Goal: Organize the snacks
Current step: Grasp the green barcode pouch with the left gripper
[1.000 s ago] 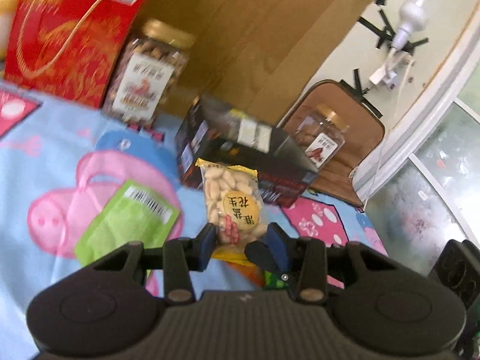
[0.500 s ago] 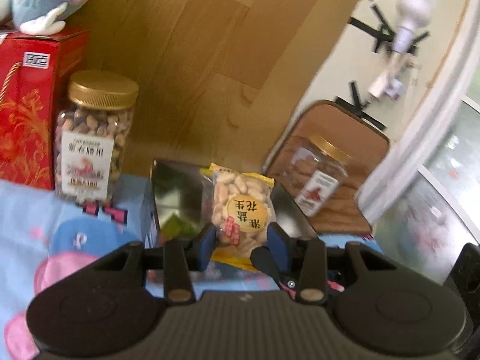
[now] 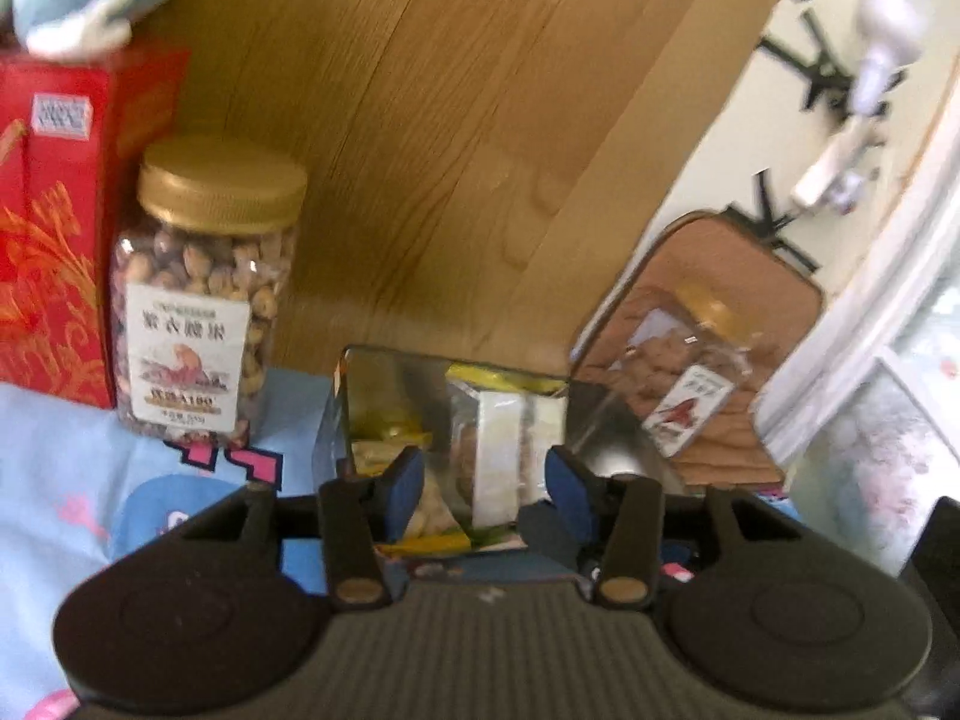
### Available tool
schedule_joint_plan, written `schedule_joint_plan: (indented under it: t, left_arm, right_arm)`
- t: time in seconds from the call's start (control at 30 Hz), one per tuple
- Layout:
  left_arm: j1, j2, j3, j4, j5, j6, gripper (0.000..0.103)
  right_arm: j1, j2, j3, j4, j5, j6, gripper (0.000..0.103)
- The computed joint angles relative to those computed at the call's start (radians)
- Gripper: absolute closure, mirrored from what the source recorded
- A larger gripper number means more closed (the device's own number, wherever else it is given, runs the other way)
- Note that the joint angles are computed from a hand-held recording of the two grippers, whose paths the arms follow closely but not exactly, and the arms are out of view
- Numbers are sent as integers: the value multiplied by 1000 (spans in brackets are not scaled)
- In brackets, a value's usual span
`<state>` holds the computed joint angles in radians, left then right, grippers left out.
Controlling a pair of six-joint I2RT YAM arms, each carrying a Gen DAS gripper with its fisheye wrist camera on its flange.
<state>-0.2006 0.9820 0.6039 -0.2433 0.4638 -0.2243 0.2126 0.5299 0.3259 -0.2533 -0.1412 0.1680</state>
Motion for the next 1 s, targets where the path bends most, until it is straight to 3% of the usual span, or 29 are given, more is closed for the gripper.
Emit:
schedule_joint_plan:
  t: [0.13, 0.23, 0.33, 0.43, 0.57, 0.77, 0.9, 1.0]
  left_arm:
    - [201, -192, -43, -170, 159, 127, 55]
    - [444, -271, -73, -356, 274, 321, 55]
    - [691, -214, -89, -521, 363, 567, 55]
    - [855, -92, -103, -614, 399, 763, 55]
    - [971, 30, -120, -677, 412, 936, 55]
    - [955, -15, -175, -636, 417, 912, 58]
    - [970, 20, -167, -645, 441, 920, 58]
    - [1025, 122, -134, -696, 479, 992, 58]
  right_arm:
    - [-97, -182, 5, -178, -170, 31, 72]
    - [-95, -229, 5, -295, -288, 42, 72]
    - [-62, -144, -10, -313, -376, 116, 71]
    - [-54, -26, -40, -246, -470, 237, 72]
    - [70, 57, -41, -189, -408, 374, 71]
    - [235, 206, -11, -93, -248, 480, 73]
    - [212, 262, -38, 20, -265, 565, 72]
    - [211, 286, -68, 113, -268, 616, 71]
